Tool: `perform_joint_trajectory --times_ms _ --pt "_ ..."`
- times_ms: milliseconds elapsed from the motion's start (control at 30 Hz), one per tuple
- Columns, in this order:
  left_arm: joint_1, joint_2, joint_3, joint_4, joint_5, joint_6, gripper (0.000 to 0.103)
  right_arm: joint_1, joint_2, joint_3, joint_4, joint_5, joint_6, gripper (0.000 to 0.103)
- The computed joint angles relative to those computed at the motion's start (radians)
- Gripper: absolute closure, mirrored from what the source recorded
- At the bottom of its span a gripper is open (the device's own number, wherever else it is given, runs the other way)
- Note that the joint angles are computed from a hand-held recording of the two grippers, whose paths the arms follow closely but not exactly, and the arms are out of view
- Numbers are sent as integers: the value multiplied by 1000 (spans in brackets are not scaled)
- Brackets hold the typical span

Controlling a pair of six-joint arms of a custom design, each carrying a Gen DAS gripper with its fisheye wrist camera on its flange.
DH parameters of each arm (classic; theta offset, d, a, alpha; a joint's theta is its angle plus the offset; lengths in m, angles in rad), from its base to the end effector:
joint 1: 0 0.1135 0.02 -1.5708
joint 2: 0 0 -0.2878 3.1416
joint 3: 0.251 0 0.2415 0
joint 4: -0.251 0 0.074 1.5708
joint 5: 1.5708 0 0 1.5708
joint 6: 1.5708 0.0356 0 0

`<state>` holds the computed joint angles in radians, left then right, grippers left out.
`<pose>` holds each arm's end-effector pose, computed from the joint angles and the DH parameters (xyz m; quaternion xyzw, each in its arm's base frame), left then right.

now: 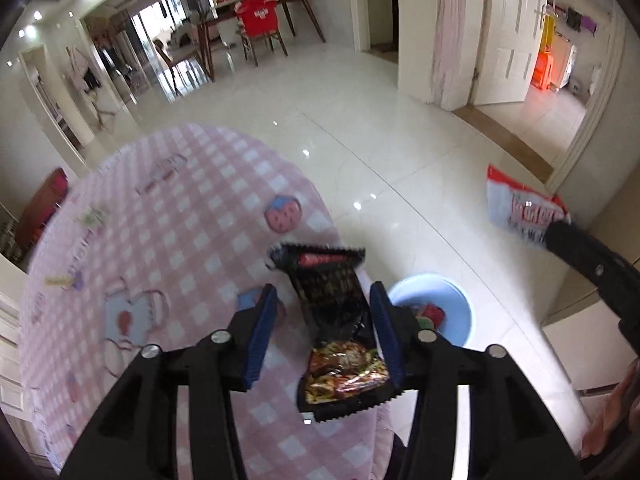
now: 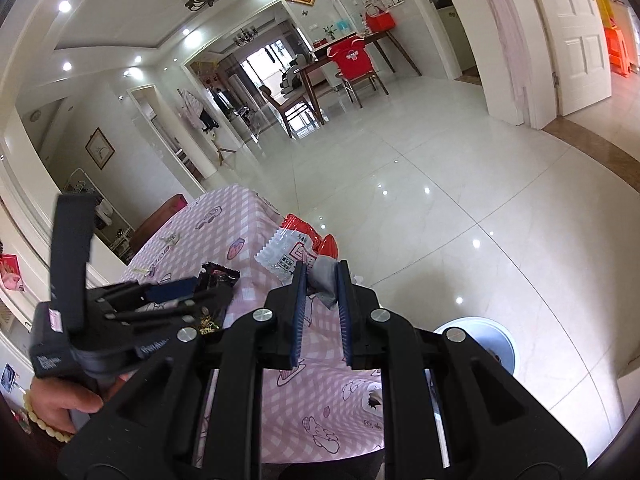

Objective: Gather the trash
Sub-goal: 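Carry both items over the bucket and release them, left first then right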

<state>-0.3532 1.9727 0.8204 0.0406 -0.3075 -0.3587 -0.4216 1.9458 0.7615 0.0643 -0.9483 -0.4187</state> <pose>0.3136 -0.1041 0.0922 -0.0375 0.9622 0.0614 0.2627 0.2951 -0.1006 0.1019 -0.1008 0.8673 0.3252 0.3631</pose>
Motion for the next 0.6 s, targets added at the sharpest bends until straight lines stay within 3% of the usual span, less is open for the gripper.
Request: perform_joint_trajectory --times_ms 200,500,600 --pt "15 -4 -18 61 46 4 85 -1 1 -5 20 9 10 88" --pt "-78 39 128 29 97 20 85 -71 -9 -15 67 27 39 88" --pt "-107 84 193 23 114 20 81 -98 -5 -16 92 39 51 88"
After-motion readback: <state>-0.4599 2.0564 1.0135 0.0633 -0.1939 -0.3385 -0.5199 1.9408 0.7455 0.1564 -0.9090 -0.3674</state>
